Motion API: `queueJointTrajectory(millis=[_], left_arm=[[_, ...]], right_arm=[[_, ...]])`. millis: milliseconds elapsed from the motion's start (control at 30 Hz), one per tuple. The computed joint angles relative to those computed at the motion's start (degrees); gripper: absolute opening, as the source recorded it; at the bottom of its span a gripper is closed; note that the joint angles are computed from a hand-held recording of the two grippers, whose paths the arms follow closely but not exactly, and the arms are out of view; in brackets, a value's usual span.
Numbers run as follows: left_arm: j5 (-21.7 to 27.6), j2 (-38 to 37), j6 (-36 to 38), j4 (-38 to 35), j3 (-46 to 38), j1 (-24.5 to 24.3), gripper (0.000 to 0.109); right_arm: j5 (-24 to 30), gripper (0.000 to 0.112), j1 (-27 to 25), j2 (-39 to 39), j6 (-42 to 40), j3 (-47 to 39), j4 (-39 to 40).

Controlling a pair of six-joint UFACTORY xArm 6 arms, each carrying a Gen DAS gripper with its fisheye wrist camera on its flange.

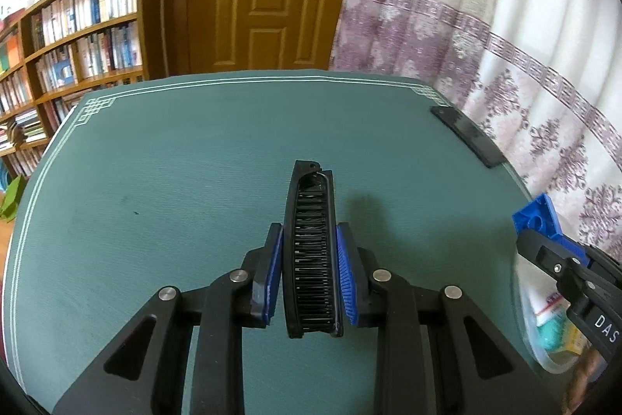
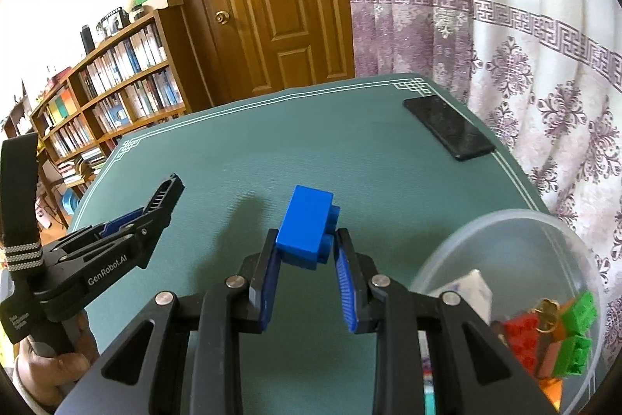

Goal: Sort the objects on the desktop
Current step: 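Carry the comb to the clear bowl while the right tool carries the blue block there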

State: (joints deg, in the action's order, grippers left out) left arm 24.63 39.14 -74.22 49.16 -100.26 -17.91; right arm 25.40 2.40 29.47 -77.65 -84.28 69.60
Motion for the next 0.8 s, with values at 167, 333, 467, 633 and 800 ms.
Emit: queueJointTrajectory(millis=[167, 333, 467, 633, 800], left_arm=[[0.25, 0.67, 1.99, -1.30, -1.55, -1.97, 0.029], [0.03, 1.44, 4.07, -2.86, -3.02, -3.86, 0.029], [-0.57, 2.24, 6.27, -4.93, -4.49, -5.16, 0.029], [0.42, 4.77, 11.14, -9.09, -8.39, -7.01, 0.029], [2.44, 7.86, 15.76, -12.44, -13.50, -8.87, 0.029]], right_arm=[[0.71, 0.031, -1.81, -1.92, -2.10, 2.09, 1.47], [1.42, 0.031, -4.30, -2.52, -2.94, 2.75, 1.95], [1.42, 0.031, -6.62, -2.88, -3.78, 3.19, 2.37], [1.37, 0.031, -9.57, -2.30, -3.07, 2.68, 2.07], [1.96, 0.031, -11.63, -1.19, -1.93, 1.63, 1.15]])
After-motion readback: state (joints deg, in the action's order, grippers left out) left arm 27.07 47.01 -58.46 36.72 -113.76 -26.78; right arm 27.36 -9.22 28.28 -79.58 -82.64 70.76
